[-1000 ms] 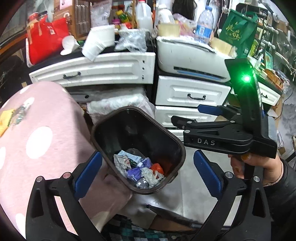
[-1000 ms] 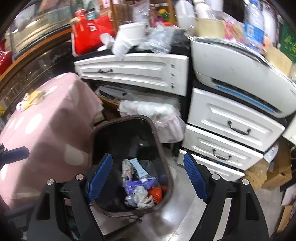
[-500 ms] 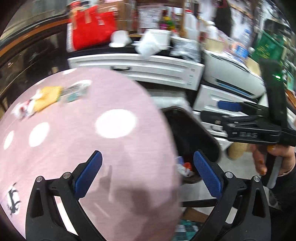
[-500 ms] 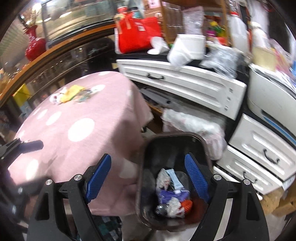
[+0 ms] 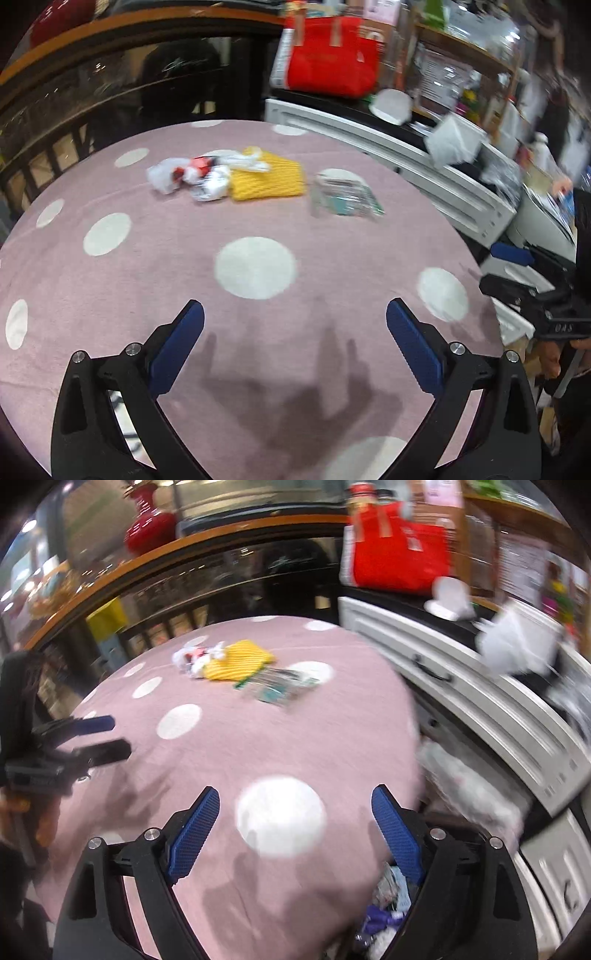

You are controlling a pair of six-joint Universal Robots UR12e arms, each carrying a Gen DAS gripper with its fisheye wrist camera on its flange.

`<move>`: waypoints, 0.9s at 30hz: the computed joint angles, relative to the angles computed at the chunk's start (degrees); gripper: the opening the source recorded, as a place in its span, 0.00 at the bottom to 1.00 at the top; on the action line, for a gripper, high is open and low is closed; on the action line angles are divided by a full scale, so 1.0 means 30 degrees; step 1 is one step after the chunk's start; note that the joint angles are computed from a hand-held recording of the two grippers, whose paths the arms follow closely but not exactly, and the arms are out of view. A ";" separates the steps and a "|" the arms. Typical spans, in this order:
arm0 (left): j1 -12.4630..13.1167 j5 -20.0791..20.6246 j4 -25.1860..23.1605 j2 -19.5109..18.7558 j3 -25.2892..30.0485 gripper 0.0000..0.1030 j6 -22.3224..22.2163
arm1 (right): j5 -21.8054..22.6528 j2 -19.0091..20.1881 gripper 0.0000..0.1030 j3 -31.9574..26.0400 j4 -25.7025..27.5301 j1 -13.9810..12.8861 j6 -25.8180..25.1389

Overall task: Collect trash
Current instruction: 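Grasp the clear wrapper with green trim with the right gripper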

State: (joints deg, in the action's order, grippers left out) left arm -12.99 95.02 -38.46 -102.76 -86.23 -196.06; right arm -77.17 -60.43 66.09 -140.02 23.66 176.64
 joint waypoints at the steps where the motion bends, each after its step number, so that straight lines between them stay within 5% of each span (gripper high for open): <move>1: 0.0185 0.0001 -0.0058 -0.0035 0.0053 0.94 -0.0107 | 0.0210 0.0337 0.81 -0.0551 0.0382 0.0063 -0.0306; 5: 0.0861 -0.0126 -0.0358 -0.0307 0.0377 0.94 0.0105 | 0.1548 0.2153 0.81 -0.3599 0.2647 0.0183 -0.2191; 16: 0.2294 -0.1270 -0.0672 -0.1855 0.2028 0.94 -0.0308 | 0.0927 0.7179 0.81 -1.2269 0.7778 0.0488 -0.6094; 20: 0.2543 -0.2107 -0.1045 -0.2669 0.3051 0.87 -0.0326 | 0.1031 0.8235 0.81 -1.4242 0.9224 0.0522 -0.7273; 27: 0.2675 -0.2695 -0.1910 -0.3809 0.4476 0.69 -0.0572 | 0.1249 0.8855 0.55 -1.5506 1.0436 0.0478 -0.7666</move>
